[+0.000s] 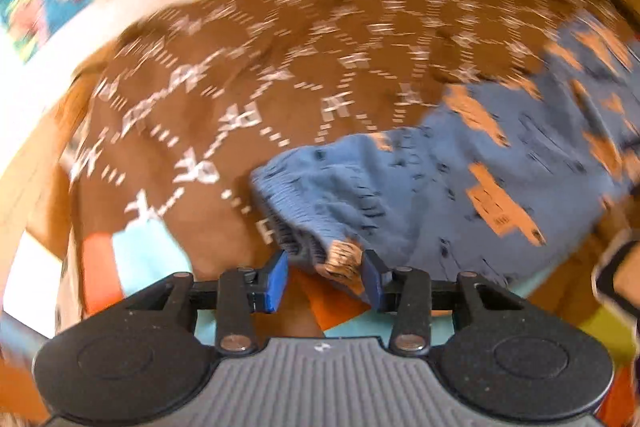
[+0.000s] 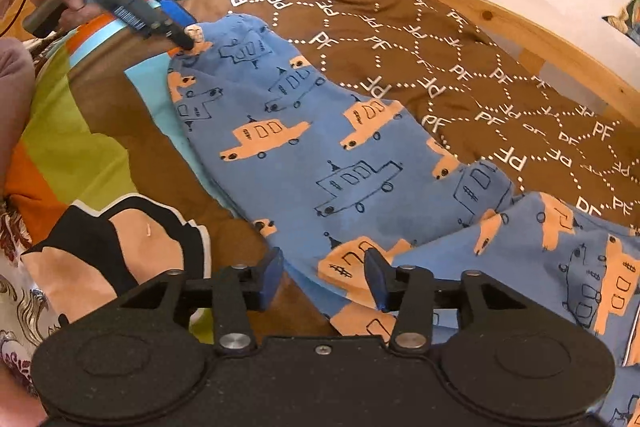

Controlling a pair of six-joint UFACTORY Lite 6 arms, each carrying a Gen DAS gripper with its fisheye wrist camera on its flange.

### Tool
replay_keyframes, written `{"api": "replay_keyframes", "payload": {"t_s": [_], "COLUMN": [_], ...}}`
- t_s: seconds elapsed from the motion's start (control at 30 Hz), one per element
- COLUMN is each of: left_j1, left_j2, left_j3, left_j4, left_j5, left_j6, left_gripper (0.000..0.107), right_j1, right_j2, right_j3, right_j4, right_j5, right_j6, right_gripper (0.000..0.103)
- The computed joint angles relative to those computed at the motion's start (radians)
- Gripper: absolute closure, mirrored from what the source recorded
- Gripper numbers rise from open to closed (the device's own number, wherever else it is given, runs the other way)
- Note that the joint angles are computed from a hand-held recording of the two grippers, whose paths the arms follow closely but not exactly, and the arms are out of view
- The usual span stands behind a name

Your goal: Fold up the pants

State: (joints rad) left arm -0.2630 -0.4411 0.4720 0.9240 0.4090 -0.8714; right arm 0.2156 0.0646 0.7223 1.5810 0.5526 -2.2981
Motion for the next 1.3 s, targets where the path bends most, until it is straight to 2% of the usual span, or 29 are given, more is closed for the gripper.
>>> {"api": "replay_keyframes", "payload": {"t_s": [0.07,0.1,0.33,0.43,0.5,0.57,0.6,0.63,0.7,0.73,0.83,0.87,0.93,1.1,1.2,1.27,1.3], "left_j1": [0.008,-0.004,-0.242,-0.200,-0.179,-0.190,-0.206,-0.235,-0.327,-0.374,-0.491,-0.525,-0.561,-0.661,-0.707,-0.727,-0.732], "left_j2": [0.020,0.040,0.036,0.167,0.208,0.166,0.146,0.133,0.121,0.121,0.198,0.249,0.382,0.774,0.962,1.059,1.104], "left_j3": [0.026,0.040,0.041,0.071,0.071,0.052,0.050,0.049,0.052,0.055,0.098,0.129,0.217,0.541,0.725,0.832,0.886], "left_j4": [-0.065,-0.071,0.230,0.265,0.272,0.250,0.228,0.214,0.218,0.229,0.304,0.340,0.434,0.678,0.774,0.780,0.759], "left_j5": [0.014,0.030,0.253,0.265,0.246,0.234,0.242,0.265,0.349,0.372,0.377,0.357,0.270,0.174,0.150,0.136,0.125], "left_j6": [0.023,0.020,-0.265,-0.299,-0.332,-0.343,-0.339,-0.352,-0.423,-0.456,-0.598,-0.657,-0.756,-0.952,-0.963,-0.899,-0.836], "left_gripper": [0.074,0.087,0.092,0.091,0.088,0.081,0.067,0.045,0.027,0.022,0.009,0.008,0.007,0.007,0.008,0.016,0.025], "right_j1": [0.000,0.003,0.009,0.032,0.034,0.019,0.007,-0.013,-0.068,-0.102,-0.196,-0.231,-0.304,-0.465,-0.522,-0.552,-0.563], "right_j2": [0.003,0.003,0.009,0.057,0.090,0.085,0.074,0.055,0.030,0.024,0.007,0.012,0.026,0.149,0.244,0.323,0.355], "right_j3": [-0.005,-0.009,-0.025,-0.005,0.009,0.007,0.003,-0.009,-0.017,-0.017,-0.015,-0.007,0.010,0.138,0.239,0.324,0.360], "right_j4": [0.004,0.011,0.146,0.207,0.209,0.202,0.192,0.185,0.161,0.150,0.168,0.177,0.192,0.113,0.066,0.023,0.004], "right_j5": [0.003,0.001,-0.016,-0.060,-0.071,-0.060,-0.052,-0.037,-0.002,0.013,0.026,0.030,0.041,0.103,0.117,0.142,0.144], "right_j6": [-0.006,-0.011,-0.114,-0.123,-0.103,-0.074,-0.058,-0.048,-0.017,-0.001,0.024,0.030,0.058,0.267,0.394,0.499,0.545], "right_gripper": [0.054,0.054,0.053,0.050,0.047,0.044,0.042,0.037,0.025,0.018,0.012,0.007,0.003,0.001,0.002,0.012,0.016]}}
